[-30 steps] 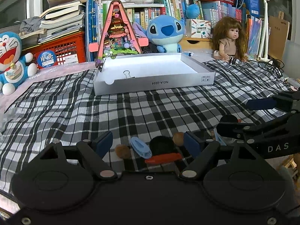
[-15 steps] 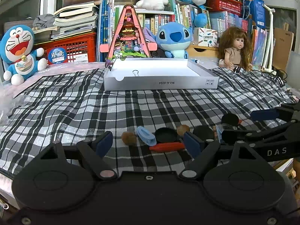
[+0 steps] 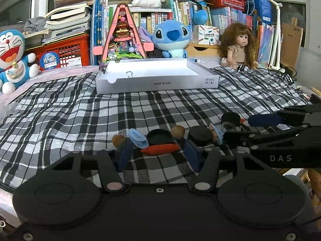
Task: Organize rigid objects
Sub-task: 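Lower the left tool onto the red-handled screwdriver and close it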
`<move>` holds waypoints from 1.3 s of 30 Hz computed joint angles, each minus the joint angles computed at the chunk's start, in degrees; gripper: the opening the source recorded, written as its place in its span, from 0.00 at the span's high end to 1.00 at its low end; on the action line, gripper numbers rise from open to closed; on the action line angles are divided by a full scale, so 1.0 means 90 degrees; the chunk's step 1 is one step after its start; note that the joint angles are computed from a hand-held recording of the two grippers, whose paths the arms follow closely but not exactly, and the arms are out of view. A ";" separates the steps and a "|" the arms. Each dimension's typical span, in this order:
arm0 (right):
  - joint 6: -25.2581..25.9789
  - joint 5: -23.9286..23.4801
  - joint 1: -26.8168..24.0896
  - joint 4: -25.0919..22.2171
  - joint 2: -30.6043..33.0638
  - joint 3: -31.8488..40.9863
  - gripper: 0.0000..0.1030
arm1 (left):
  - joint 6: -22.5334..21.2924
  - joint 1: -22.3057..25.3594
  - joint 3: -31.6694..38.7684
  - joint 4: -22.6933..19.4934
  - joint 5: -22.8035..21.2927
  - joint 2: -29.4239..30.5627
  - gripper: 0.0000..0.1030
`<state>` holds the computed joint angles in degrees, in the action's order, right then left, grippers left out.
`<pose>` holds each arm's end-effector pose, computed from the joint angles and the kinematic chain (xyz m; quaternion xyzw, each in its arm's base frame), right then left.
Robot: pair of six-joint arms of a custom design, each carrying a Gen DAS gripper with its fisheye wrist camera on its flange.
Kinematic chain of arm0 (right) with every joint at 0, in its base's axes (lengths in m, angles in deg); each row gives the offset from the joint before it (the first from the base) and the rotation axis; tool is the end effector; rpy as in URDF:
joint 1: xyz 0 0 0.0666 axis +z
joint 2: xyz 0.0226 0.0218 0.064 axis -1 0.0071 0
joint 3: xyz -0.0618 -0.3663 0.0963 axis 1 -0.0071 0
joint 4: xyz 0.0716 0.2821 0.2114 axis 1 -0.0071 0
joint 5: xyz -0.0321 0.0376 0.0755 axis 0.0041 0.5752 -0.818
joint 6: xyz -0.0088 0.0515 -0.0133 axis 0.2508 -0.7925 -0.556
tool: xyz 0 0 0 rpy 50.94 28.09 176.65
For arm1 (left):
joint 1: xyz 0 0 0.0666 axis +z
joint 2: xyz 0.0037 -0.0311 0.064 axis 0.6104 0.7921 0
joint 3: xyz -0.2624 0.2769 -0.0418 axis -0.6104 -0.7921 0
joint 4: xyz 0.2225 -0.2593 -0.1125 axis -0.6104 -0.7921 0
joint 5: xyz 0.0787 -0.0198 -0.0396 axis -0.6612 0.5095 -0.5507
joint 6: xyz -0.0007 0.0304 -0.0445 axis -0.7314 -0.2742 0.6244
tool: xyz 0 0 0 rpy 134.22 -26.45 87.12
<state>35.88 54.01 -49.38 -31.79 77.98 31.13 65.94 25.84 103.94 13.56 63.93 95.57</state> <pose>0.3667 0.2800 0.3776 0.0534 0.8742 -0.0388 0.4811 0.4398 -0.1060 0.3862 0.2791 0.8277 -0.1642 0.4584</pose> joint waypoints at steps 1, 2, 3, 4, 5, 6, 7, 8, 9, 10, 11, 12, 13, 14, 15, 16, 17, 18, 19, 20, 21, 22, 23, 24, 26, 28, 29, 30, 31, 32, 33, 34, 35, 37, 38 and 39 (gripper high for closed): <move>0.0047 0.0032 0.0017 0.0000 0.0022 0.0019 0.31 | 0.0009 -0.0008 0.0008 -0.0016 -0.0018 0.0014 0.51; 0.0090 0.0065 0.0035 0.0000 0.0045 0.0038 0.32 | 0.0028 -0.0017 0.0016 -0.0024 -0.0032 0.0030 0.51; 0.0129 0.0094 0.0051 0.0004 0.0067 0.0055 0.35 | 0.0053 -0.0026 0.0018 -0.0026 -0.0047 0.0044 0.52; 0.0163 0.0113 0.0062 0.0013 0.0082 0.0067 0.38 | 0.0073 -0.0032 0.0026 -0.0031 -0.0061 0.0061 0.53; 0.0194 0.0124 0.0070 0.0014 0.0101 0.0081 0.39 | 0.0091 -0.0037 0.0034 -0.0036 -0.0074 0.0079 0.53; 0.0216 0.0130 0.0075 0.0003 0.0121 0.0101 0.41 | 0.0109 -0.0046 0.0039 -0.0041 -0.0086 0.0095 0.53; 0.0229 0.0124 0.0074 -0.0015 0.0143 0.0124 0.43 | 0.0121 -0.0050 0.0039 -0.0031 -0.0092 0.0111 0.53; 0.0234 0.0110 0.0072 -0.0017 0.0159 0.0137 0.44 | 0.0124 -0.0059 0.0029 -0.0003 -0.0103 0.0120 0.53; 0.0228 0.0089 0.0066 -0.0011 0.0174 0.0147 0.46 | 0.0108 -0.0060 0.0026 0.0006 -0.0107 0.0121 0.53; 0.0214 0.0072 0.0063 -0.0006 0.0188 0.0155 0.46 | 0.0087 -0.0071 0.0021 0.0031 -0.0124 0.0128 0.53; 0.0195 0.0062 0.0061 -0.0012 0.0206 0.0171 0.47 | 0.0087 -0.0082 0.0012 0.0064 -0.0139 0.0133 0.55; 0.0190 0.0051 0.0057 -0.0010 0.0224 0.0185 0.48 | 0.0100 -0.0087 0.0010 0.0087 -0.0138 0.0144 0.57; 0.0183 0.0048 0.0061 -0.0008 0.0240 0.0195 0.50 | 0.0122 -0.0091 0.0009 0.0104 -0.0139 0.0154 0.58; 0.0185 0.0036 0.0058 -0.0012 0.0258 0.0213 0.51 | 0.0137 -0.0099 0.0015 0.0111 -0.0149 0.0161 0.59; 0.0189 0.0025 0.0058 -0.0013 0.0271 0.0223 0.53 | 0.0140 -0.0106 0.0015 0.0121 -0.0161 0.0166 0.59; 0.0199 0.0011 0.0055 -0.0018 0.0289 0.0239 0.55 | 0.0144 -0.0108 0.0011 0.0135 -0.0171 0.0163 0.59; 0.0203 0.0012 0.0057 -0.0017 0.0301 0.0248 0.57 | 0.0155 -0.0119 0.0000 0.0167 -0.0196 0.0158 0.59; 0.0202 0.0028 0.0060 -0.0022 0.0316 0.0259 0.61 | 0.0156 -0.0119 -0.0020 0.0205 -0.0206 0.0144 0.59; 0.0198 0.0029 0.0061 -0.0028 0.0315 0.0261 0.67 | 0.0150 -0.0126 -0.0041 0.0244 -0.0219 0.0128 0.59; 0.0179 0.0044 0.0063 -0.0061 0.0333 0.0284 0.67 | 0.0128 -0.0133 -0.0064 0.0281 -0.0225 0.0111 0.59; 0.0175 0.0049 0.0063 -0.0051 0.0333 0.0287 0.67 | 0.0106 -0.0143 -0.0083 0.0315 -0.0237 0.0093 0.59; 0.0182 0.0044 0.0065 -0.0024 0.0327 0.0280 0.67 | 0.0090 -0.0148 -0.0099 0.0348 -0.0244 0.0077 0.59; 0.0202 0.0041 0.0069 0.0015 0.0317 0.0268 0.67 | 0.0087 -0.0150 -0.0102 0.0369 -0.0250 0.0071 0.59; 0.0229 0.0053 0.0075 0.0039 0.0310 0.0264 0.67 | 0.0093 -0.0150 -0.0102 0.0373 -0.0250 0.0061 0.59; 0.0296 0.0099 0.0097 0.0074 0.0295 0.0259 0.67 | 0.0136 -0.0143 -0.0093 0.0370 -0.0241 0.0046 0.59; 0.0336 0.0119 0.0110 0.0088 0.0284 0.0267 0.67 | 0.0164 -0.0128 -0.0075 0.0368 -0.0219 0.0033 0.59; 0.0337 0.0130 0.0117 0.0097 0.0278 0.0267 0.67 | 0.0174 -0.0119 -0.0072 0.0376 -0.0210 0.0021 0.59; 0.0331 0.0138 0.0115 0.0098 0.0273 0.0272 0.67 | 0.0187 -0.0116 -0.0059 0.0380 -0.0203 0.0016 0.59; 0.0318 0.0140 0.0109 0.0090 0.0269 0.0282 0.67 | 0.0191 -0.0113 -0.0046 0.0373 -0.0195 0.0011 0.59; 0.0300 0.0142 0.0102 0.0090 0.0262 0.0282 0.67 | 0.0194 -0.0106 -0.0037 0.0372 -0.0186 0.0007 0.59; 0.0275 0.0145 0.0095 0.0091 0.0256 0.0281 0.67 | 0.0208 -0.0104 -0.0024 0.0373 -0.0181 0.0004 0.59; 0.0251 0.0146 0.0087 0.0088 0.0247 0.0283 0.67 | 0.0217 -0.0099 -0.0015 0.0369 -0.0174 0.0000 0.59; 0.0228 0.0152 0.0081 0.0091 0.0235 0.0280 0.67 | 0.0226 -0.0098 -0.0013 0.0368 -0.0173 -0.0008 0.59; 0.0209 0.0194 0.0084 0.0098 0.0220 0.0276 0.67 | 0.0243 -0.0093 0.0008 0.0361 -0.0169 -0.0005 0.59; 0.0225 0.0214 0.0084 0.0109 0.0209 0.0272 0.67 | 0.0251 -0.0091 0.0021 0.0355 -0.0168 -0.0002 0.59; 0.0241 0.0235 0.0079 0.0118 0.0206 0.0277 0.67 | 0.0262 -0.0090 0.0038 0.0345 -0.0168 0.0004 0.59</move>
<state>38.05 56.13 -48.67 -30.73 79.83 33.63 68.30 25.03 104.29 16.66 62.42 95.61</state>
